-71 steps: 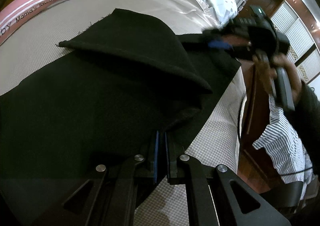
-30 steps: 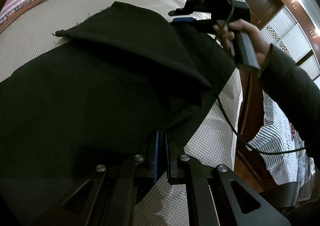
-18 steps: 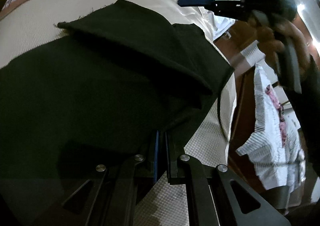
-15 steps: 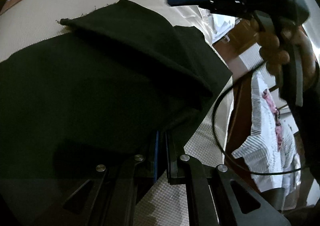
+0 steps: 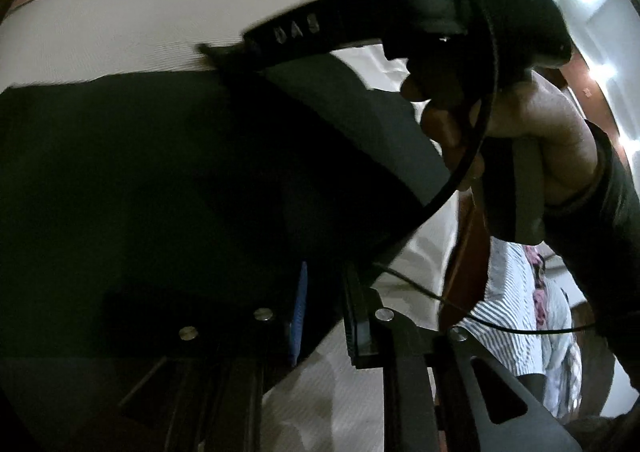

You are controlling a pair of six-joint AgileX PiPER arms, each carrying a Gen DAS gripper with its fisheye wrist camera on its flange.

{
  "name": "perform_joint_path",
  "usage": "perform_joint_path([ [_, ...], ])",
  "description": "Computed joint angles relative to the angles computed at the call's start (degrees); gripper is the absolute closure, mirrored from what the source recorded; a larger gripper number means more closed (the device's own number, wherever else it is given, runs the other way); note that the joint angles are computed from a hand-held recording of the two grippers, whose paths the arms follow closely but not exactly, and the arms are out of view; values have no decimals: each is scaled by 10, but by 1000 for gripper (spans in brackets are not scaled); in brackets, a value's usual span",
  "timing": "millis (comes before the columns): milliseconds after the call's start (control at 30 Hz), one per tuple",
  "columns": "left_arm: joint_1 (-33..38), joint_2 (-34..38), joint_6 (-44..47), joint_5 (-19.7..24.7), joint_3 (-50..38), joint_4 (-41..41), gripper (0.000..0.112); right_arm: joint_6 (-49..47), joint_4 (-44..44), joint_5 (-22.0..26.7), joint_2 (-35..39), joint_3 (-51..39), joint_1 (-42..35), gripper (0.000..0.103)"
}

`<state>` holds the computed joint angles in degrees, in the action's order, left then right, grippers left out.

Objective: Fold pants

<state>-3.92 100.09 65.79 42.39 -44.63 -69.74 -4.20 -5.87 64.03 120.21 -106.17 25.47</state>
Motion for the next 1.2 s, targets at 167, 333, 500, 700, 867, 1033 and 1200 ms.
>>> perform_joint_path([
  [167, 49, 0, 7, -1, 25, -10, 94, 65, -96, -3, 42, -21, 36, 71],
  [333, 68, -5, 21, -4, 43, -17, 94, 83, -127, -11, 56, -33, 43, 98],
  [500, 37, -15, 5, -26, 36, -1, 94, 119, -107, -65, -41, 39, 4, 101],
  [700, 1, -27, -24, -45, 24, 44, 94, 159, -82, -121, -184, 141, -124, 101],
  [867, -25, -32, -67, -50, 9, 97, 94, 157, -31, -180, -295, 284, -288, 101],
  [1033, -41, -41, -109, -54, -4, 149, 93, 74, 111, -211, -251, 366, -449, 101],
  [1200, -62, -50, -156, -66, -10, 185, 93, 38, 195, -253, -266, 427, -490, 101],
])
